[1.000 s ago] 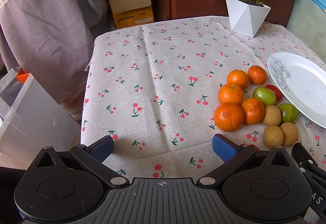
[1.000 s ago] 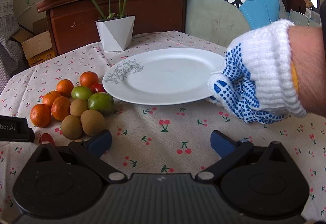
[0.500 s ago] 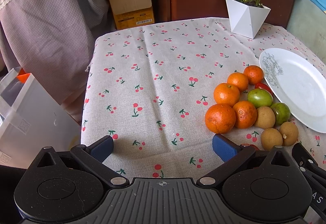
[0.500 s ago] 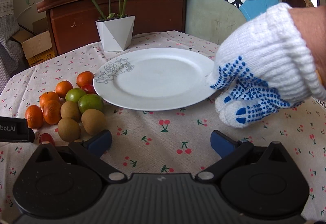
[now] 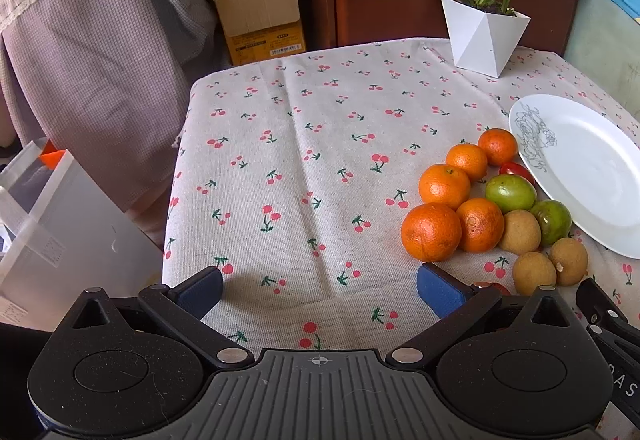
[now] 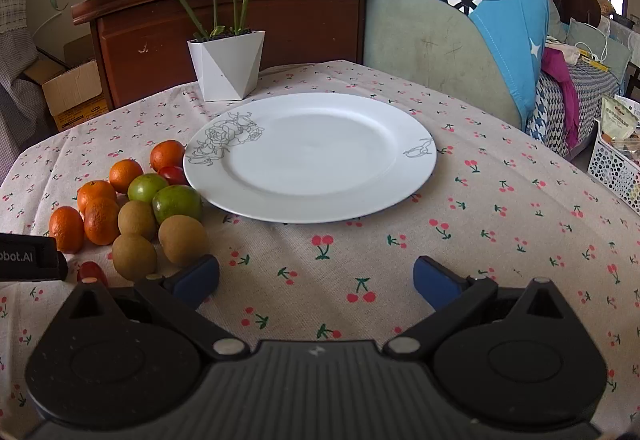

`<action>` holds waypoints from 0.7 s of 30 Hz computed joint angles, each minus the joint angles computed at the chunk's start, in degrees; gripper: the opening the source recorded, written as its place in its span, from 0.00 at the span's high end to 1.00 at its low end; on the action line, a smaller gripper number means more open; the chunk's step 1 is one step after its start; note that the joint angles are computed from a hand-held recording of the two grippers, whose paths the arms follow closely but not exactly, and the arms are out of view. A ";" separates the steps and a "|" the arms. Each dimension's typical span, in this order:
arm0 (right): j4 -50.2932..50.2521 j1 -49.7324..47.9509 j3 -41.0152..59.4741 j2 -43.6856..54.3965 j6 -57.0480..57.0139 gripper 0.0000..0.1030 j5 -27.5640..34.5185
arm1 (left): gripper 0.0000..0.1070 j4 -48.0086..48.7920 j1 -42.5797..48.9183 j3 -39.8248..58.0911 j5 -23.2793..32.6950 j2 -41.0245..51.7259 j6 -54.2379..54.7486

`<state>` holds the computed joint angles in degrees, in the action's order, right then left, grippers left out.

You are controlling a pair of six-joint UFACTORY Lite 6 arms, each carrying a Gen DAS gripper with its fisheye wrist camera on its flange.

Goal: Organize fruits

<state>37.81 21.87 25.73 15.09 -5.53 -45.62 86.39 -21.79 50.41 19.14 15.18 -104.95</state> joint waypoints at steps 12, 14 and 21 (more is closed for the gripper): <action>0.24 -0.08 0.42 0.32 -0.58 0.01 0.15 | 0.04 -3.78 1.25 -1.04 -3.54 -1.61 4.56; 0.30 -0.13 0.53 0.33 -0.71 0.01 0.26 | 0.04 -3.88 1.03 -1.90 -4.36 -2.33 5.68; 0.96 -1.89 0.55 -3.97 -4.44 0.01 8.29 | 0.04 -13.15 1.35 -3.06 -6.65 -4.28 16.56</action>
